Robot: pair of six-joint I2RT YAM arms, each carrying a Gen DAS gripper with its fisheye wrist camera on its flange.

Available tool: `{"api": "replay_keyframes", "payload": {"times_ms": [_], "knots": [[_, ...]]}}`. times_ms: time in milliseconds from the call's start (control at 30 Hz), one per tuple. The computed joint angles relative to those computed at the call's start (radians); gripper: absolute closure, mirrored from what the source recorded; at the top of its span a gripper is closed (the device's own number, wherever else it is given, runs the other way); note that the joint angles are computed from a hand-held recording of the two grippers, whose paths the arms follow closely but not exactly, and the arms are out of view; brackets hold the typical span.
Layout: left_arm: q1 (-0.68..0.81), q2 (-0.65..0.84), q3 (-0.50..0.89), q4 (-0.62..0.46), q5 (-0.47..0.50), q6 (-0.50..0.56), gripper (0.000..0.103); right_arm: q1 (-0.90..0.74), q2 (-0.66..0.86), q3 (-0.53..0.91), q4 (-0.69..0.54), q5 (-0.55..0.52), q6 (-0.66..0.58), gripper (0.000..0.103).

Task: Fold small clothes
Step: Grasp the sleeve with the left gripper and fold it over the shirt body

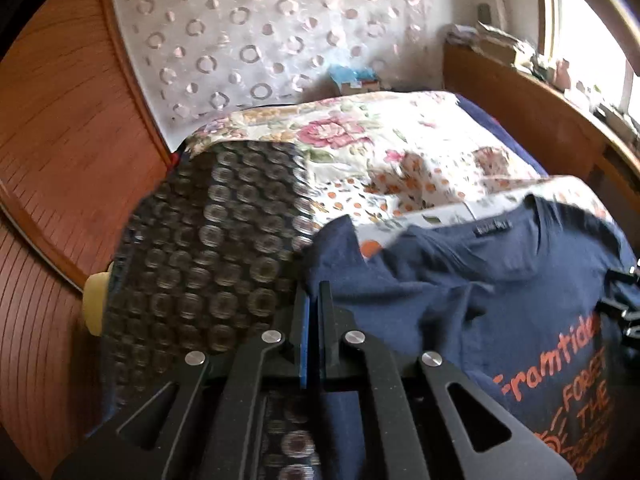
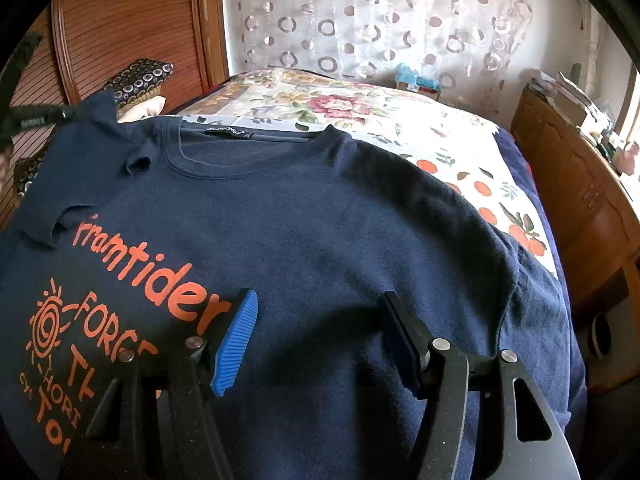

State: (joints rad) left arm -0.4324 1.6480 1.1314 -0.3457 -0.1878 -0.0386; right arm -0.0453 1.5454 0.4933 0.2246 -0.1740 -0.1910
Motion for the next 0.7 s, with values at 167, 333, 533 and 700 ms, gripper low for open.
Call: {"api": "replay_keyframes", "payload": {"times_ms": [167, 333, 533, 700], "knots": [[0.034, -0.060, -0.044, 0.005, 0.068, 0.014, 0.098, -0.006, 0.000, 0.000, -0.001, -0.004, -0.003, 0.038], [0.015, -0.177, -0.132, 0.050, 0.126, 0.010, 0.060, -0.009, 0.003, 0.001, 0.001, -0.007, -0.004, 0.037], [-0.041, -0.352, -0.268, 0.081, 0.162, -0.013, 0.032, -0.011, 0.005, 0.001, 0.003, -0.009, -0.004, 0.036], [-0.127, -0.456, -0.405, 0.126, 0.138, -0.066, 0.028, -0.012, 0.007, 0.000, 0.006, -0.012, -0.004, 0.036]]}}
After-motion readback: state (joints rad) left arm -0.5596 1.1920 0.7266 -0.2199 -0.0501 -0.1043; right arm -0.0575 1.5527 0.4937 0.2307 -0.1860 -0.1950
